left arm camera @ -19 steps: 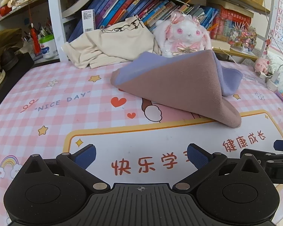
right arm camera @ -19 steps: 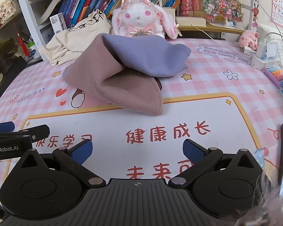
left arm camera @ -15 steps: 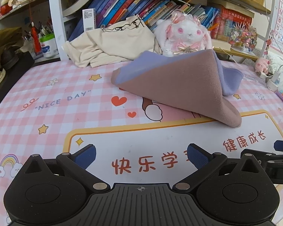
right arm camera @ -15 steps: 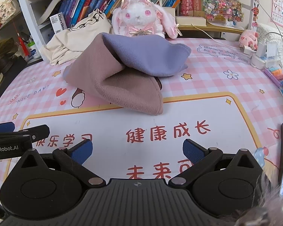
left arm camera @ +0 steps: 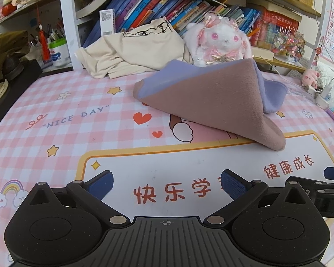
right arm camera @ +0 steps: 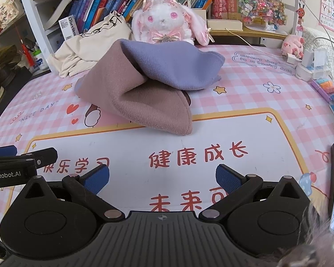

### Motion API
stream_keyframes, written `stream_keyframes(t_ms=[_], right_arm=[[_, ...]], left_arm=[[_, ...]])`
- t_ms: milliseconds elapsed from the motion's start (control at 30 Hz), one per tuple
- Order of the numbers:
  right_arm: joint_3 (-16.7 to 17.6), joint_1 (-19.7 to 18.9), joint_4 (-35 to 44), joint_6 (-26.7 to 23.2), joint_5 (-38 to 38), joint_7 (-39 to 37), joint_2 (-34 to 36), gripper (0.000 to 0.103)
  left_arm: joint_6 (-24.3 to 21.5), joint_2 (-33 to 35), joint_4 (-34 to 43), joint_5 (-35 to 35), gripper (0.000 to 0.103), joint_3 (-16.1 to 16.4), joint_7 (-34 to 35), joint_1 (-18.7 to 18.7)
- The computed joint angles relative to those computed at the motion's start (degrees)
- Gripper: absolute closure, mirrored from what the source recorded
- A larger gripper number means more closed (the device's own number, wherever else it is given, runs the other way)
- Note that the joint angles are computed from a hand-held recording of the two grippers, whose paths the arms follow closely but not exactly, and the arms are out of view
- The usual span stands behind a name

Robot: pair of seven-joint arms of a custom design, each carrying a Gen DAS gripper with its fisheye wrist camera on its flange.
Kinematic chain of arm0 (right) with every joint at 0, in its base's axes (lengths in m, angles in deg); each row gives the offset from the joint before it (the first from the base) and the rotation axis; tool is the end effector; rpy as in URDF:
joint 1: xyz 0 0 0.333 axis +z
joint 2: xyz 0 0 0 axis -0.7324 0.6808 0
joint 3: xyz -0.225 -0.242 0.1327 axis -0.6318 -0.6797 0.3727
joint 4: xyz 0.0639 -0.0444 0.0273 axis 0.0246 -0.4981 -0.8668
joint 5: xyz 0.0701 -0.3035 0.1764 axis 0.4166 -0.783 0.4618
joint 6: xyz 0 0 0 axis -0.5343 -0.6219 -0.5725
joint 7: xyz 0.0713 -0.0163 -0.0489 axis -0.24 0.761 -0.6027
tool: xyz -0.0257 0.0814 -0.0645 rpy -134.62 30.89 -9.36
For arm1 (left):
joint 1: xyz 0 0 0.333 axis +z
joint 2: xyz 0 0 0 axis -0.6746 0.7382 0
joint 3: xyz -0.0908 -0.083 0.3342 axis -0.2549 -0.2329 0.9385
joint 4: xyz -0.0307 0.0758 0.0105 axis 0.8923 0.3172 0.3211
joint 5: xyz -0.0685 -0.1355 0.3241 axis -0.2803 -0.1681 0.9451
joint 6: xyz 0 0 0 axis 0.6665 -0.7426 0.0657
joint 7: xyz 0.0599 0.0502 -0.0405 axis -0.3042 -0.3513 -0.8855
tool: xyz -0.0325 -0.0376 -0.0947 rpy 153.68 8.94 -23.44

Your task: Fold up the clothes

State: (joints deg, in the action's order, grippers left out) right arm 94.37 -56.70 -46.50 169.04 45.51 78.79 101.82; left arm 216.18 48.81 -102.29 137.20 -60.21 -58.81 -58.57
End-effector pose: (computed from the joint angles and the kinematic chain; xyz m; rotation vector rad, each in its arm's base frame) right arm 0.6610 0.1219 0.3467 -1.9241 1.5029 -0.4018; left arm 0.6319 -0.1652 0.3488 -1.9112 1.5931 -0.6582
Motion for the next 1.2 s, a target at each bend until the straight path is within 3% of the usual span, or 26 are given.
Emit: stream_keyframes(t_ms=[1200], right_arm=[[0.8,-0.8,-0.6,-0.6,1.0,-1.2,-0.5,0.0]], left_arm=[[-1.8,-1.1,-0.9,-0.2,0.0,-1.3,-0.1,0.6]])
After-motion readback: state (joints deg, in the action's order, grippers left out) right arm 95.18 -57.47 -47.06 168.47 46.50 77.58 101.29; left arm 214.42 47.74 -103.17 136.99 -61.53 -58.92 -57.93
